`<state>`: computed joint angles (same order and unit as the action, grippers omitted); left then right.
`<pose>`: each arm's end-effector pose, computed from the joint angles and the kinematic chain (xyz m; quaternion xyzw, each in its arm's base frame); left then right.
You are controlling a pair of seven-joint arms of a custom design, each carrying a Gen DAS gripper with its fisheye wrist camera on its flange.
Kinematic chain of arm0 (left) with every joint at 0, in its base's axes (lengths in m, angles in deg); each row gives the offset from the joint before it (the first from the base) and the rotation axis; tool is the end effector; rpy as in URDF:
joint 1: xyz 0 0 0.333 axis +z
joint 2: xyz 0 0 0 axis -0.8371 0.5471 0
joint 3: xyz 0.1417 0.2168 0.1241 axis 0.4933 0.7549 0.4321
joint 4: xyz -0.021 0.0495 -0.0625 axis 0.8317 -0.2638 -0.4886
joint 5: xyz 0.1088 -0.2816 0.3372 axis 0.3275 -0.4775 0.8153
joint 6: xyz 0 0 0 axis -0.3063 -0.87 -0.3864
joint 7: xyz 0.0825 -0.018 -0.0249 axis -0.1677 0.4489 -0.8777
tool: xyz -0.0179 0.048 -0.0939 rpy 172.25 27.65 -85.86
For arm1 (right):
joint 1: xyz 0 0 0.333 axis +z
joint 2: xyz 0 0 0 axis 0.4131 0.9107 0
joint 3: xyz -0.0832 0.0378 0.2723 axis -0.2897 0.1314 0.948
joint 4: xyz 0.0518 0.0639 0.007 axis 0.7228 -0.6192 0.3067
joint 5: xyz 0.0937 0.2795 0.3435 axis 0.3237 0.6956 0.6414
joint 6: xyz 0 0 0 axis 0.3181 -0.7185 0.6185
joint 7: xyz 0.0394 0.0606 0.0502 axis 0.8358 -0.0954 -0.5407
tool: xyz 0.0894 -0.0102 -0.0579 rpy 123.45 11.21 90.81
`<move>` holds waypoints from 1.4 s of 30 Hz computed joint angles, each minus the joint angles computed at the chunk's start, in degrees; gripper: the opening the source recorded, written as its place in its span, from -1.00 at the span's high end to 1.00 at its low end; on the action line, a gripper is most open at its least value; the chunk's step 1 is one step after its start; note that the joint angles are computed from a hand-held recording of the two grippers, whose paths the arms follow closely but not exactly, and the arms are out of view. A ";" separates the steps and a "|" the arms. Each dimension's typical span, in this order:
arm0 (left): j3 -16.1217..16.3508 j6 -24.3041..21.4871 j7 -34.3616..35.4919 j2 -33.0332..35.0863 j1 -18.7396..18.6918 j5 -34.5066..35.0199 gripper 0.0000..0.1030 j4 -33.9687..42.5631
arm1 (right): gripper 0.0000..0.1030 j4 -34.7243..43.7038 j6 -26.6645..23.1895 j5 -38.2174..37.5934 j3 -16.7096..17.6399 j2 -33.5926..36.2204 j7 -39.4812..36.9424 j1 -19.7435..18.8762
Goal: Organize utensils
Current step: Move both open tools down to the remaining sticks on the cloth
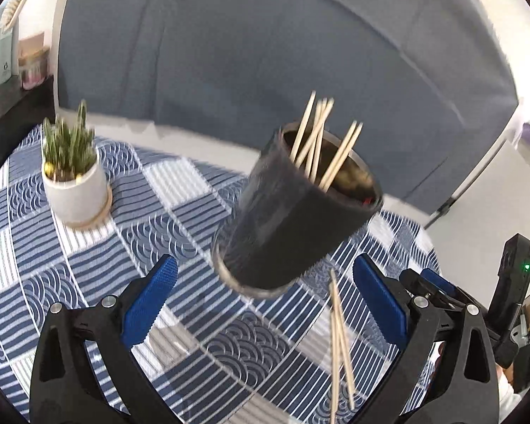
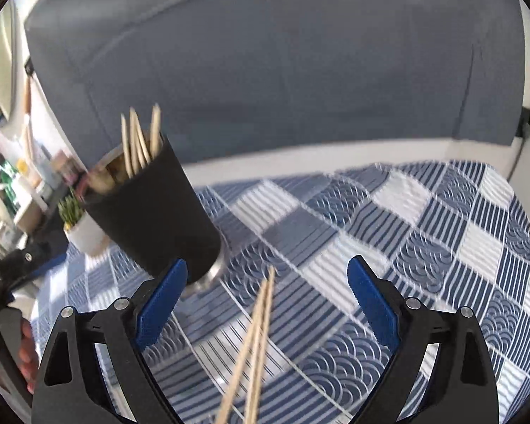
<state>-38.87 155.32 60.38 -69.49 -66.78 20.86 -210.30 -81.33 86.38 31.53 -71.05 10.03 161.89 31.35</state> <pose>0.5829 -0.1156 0.3997 -0.6332 0.6511 -0.4068 0.0979 0.5769 0.1059 0.4186 -0.6209 0.6945 -0.1899 0.3100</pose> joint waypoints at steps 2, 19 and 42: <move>-0.35 0.06 -2.20 0.08 0.16 2.47 -0.88 -0.84 | -0.71 -0.53 -1.54 -0.94 0.19 0.15 0.42 -0.26; -2.60 -6.66 -24.36 3.23 1.15 30.23 -0.88 -2.38 | -0.73 -1.04 -13.71 -7.17 -0.60 3.27 1.87 0.87; -6.07 -12.91 -42.06 8.43 -0.52 52.07 -0.88 2.76 | 0.13 -6.22 -14.59 -3.55 -2.27 -1.88 -10.72 -0.45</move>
<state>-44.94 142.42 18.31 -61.06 -67.30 72.94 -207.53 -87.55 71.79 27.98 -73.32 8.15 151.17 30.90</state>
